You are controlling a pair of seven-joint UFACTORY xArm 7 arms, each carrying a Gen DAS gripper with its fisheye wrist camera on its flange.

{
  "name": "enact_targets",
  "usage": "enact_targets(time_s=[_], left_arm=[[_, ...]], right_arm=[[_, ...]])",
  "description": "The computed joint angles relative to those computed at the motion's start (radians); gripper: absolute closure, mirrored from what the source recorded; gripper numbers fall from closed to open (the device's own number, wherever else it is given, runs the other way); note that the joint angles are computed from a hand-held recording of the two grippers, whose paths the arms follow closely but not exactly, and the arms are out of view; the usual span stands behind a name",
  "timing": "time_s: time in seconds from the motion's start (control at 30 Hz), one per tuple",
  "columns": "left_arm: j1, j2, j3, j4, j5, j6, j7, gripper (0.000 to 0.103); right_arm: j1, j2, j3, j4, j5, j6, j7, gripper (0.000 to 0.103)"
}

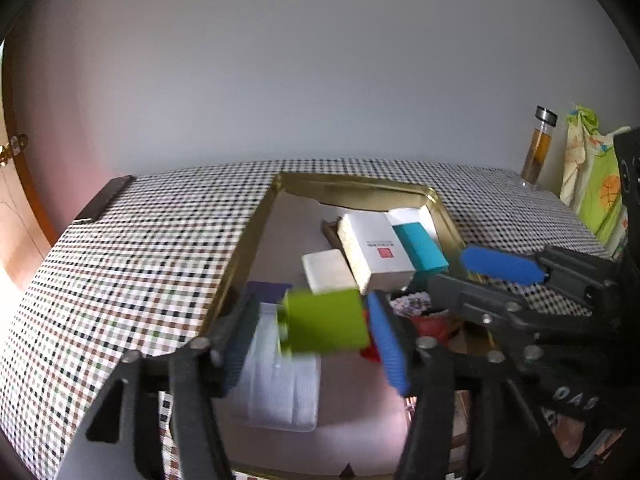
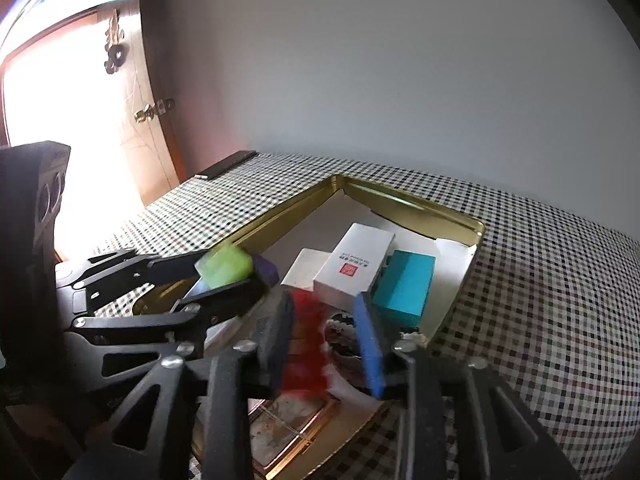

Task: Organize rigid objects
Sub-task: 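Lower the green cube into the tin and open the left tool while the right tool releases the red brick, then withdraw both open tools upward from the tin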

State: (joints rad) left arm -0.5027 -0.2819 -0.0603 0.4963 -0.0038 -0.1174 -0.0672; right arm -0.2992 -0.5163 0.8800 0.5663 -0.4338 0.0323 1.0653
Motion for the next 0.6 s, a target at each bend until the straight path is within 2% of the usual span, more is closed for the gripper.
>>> enact_targets(time_s=[0.03,0.07,0.17,0.2,0.23,0.3,0.4,0.5,0.6], left_arm=[[-0.014,-0.006,0.016,-0.005,-0.006,-0.003,0.000,0.037],[0.014,-0.016,-0.010,-0.015,-0.006,-0.011,-0.011,0.030],[0.186,-0.050,-0.181,-0.043,-0.005,-0.042,-0.065,0.012],[0.229,-0.063,-0.222,-0.054,-0.011,-0.054,-0.088,0.005],[0.252,-0.075,-0.242,-0.065,-0.014,-0.066,-0.107,0.002],[0.265,-0.094,-0.254,-0.084,-0.014,-0.087,-0.130,0.001],[0.372,-0.145,-0.368,-0.111,-0.025,-0.112,-0.153,0.001],[0.436,-0.196,-0.443,-0.144,-0.032,-0.156,-0.163,0.001],[0.458,-0.229,-0.472,-0.157,-0.035,-0.160,-0.166,0.001]], right_arm=[[0.001,-0.016,-0.005,-0.013,0.003,-0.013,0.009,0.051],[-0.001,-0.032,-0.004,-0.022,0.009,-0.020,0.015,0.044],[-0.016,-0.129,0.021,-0.056,0.035,-0.019,0.051,0.035],[-0.015,-0.153,0.024,-0.066,0.044,-0.018,0.059,0.034],[-0.014,-0.176,0.028,-0.075,0.052,-0.020,0.068,0.031],[-0.011,-0.230,0.037,-0.098,0.068,-0.026,0.083,0.027],[-0.016,-0.294,0.064,-0.111,0.077,-0.007,0.095,0.022],[-0.022,-0.358,0.088,-0.122,0.076,-0.004,0.108,0.022],[-0.018,-0.408,0.100,-0.138,0.080,-0.014,0.118,0.021]])
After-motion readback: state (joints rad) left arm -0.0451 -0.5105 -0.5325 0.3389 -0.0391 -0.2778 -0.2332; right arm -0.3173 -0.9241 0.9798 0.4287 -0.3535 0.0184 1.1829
